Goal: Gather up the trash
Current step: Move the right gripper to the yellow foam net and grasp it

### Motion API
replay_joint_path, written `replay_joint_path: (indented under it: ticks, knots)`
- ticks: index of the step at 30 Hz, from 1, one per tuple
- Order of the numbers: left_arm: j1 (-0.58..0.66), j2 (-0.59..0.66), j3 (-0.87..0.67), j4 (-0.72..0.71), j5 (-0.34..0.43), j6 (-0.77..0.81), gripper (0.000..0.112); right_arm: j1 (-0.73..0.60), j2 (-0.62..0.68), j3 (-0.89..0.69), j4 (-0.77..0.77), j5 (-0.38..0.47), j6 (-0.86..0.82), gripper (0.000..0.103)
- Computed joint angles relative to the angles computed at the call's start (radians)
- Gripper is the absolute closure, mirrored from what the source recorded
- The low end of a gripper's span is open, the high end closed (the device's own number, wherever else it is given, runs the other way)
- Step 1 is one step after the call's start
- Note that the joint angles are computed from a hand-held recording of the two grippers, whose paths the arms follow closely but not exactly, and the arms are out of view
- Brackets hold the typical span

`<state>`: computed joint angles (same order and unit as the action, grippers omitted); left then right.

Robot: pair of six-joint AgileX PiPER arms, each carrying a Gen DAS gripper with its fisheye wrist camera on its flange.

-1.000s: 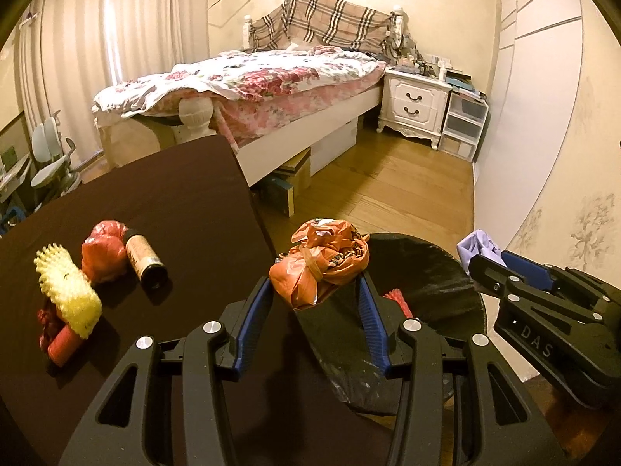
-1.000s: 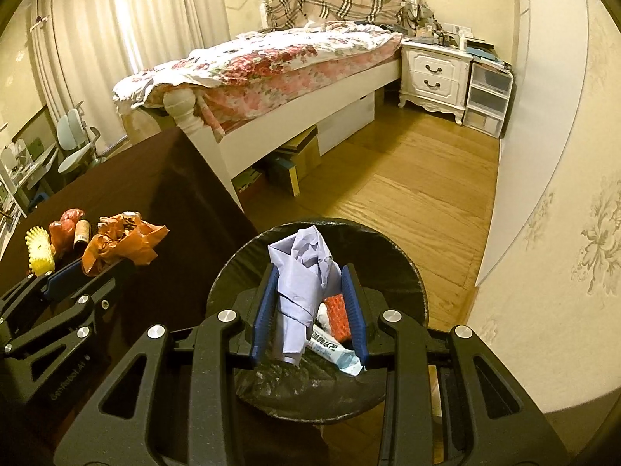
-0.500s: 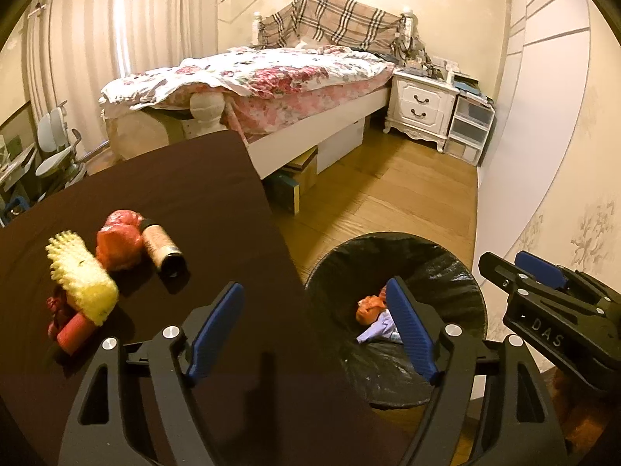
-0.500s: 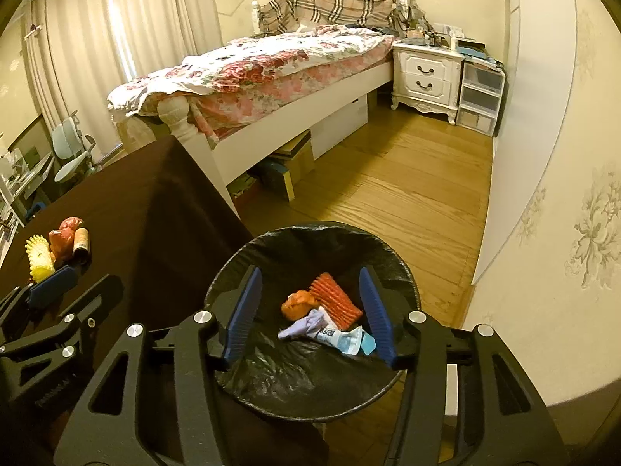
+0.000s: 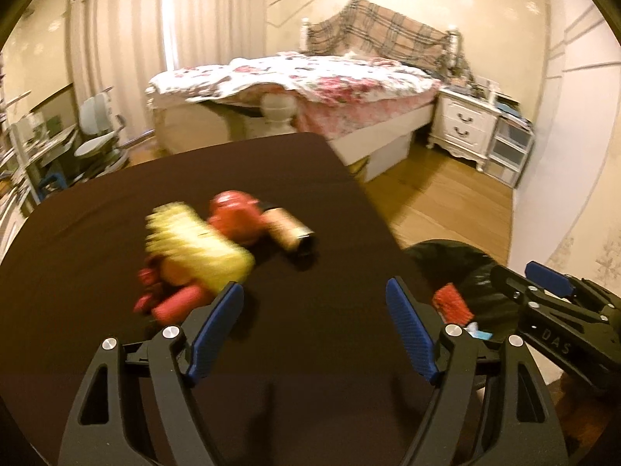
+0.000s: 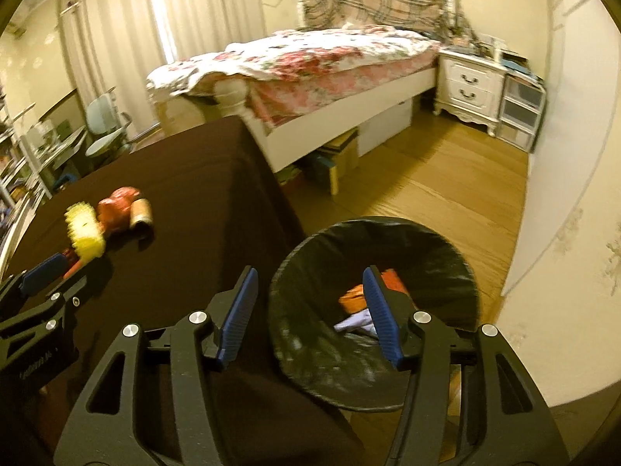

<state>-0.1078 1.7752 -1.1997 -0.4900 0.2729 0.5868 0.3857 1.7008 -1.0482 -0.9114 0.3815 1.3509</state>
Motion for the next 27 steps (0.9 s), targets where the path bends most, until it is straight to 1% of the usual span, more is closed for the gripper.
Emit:
replay_joint_path:
  ticks: [5,8,14,22,27]
  knots:
    - [0.1,-0.009,0.019,-0.032,-0.001,0.045,0.036,0.066,0.047,-0.079,0.062,0.019,-0.079,0.048]
    - [0.15,-0.005,0.013,-0.038,0.004,0.054,0.036,0.098,0.08,-0.141,0.128,0.03,-0.162,0.048]
    - [0.244,0.017,-0.009,0.0,0.006,0.018,0.036,0.16,0.158,-0.285,0.225,0.068,-0.308,0.048]
    - [0.327,0.036,-0.032,0.016,0.019,-0.013,0.036,0.21,0.272,-0.488,0.357,0.112,-0.481,0.048]
    - [0.355,0.062,-0.067,0.026,0.028,-0.031,0.036,0.238,0.361,-0.64,0.422,0.17,-0.584,0.048]
